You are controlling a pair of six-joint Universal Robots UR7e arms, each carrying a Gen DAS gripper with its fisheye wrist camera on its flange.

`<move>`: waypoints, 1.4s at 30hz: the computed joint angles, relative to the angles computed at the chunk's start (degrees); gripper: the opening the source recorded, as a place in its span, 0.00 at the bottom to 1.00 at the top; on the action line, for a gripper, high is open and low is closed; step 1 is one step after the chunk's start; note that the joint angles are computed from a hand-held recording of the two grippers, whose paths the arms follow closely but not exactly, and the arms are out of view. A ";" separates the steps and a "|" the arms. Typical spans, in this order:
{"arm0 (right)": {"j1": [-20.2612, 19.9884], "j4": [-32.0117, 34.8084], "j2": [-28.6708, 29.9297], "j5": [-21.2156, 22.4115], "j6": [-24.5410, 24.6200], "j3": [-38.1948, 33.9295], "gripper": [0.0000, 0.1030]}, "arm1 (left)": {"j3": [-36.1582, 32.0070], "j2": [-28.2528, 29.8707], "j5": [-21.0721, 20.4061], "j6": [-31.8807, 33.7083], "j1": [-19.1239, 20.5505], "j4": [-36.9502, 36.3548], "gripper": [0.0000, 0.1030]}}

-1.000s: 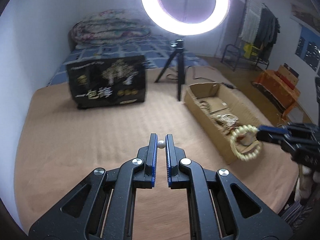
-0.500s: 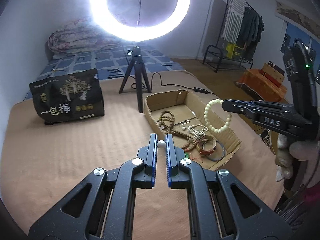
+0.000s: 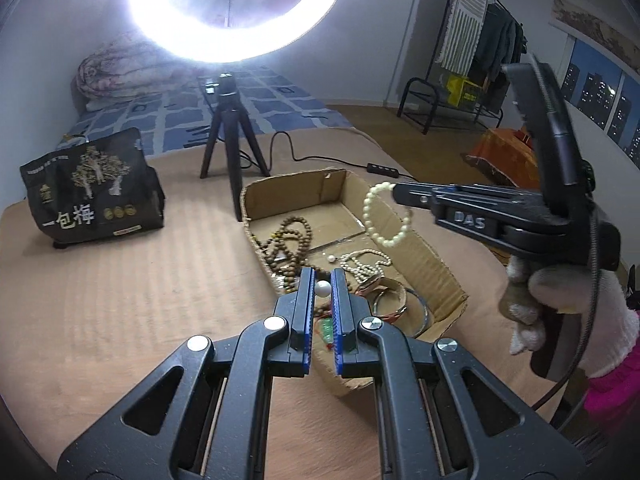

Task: Organize jewelry

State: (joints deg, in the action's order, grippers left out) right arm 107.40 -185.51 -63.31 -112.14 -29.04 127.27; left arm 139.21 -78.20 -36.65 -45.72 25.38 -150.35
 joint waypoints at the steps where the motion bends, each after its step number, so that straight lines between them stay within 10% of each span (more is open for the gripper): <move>1: -0.25 -0.15 0.31 -0.01 -0.22 -0.23 0.05 | -0.26 0.68 -0.09 0.18 0.08 -0.45 0.05; 21: -2.88 0.61 2.00 1.14 -0.37 -1.72 0.06 | -1.68 5.11 -0.78 2.86 1.15 -4.05 0.06; 27: -2.54 -1.06 2.23 0.68 -0.47 -1.49 0.34 | -1.97 5.35 -0.45 2.76 1.35 -3.37 0.09; 30: -2.30 -2.49 2.43 0.16 -0.67 -1.28 0.61 | -1.64 5.60 0.61 2.81 0.91 -3.88 0.48; 34: -1.83 -4.88 2.78 -0.71 -0.96 -1.09 0.86 | -1.64 5.79 2.24 2.86 0.30 -3.22 0.54; 42: -0.90 -6.14 2.94 -1.70 -1.06 -0.94 0.92 | -1.39 5.27 3.28 1.69 -0.13 -2.55 0.63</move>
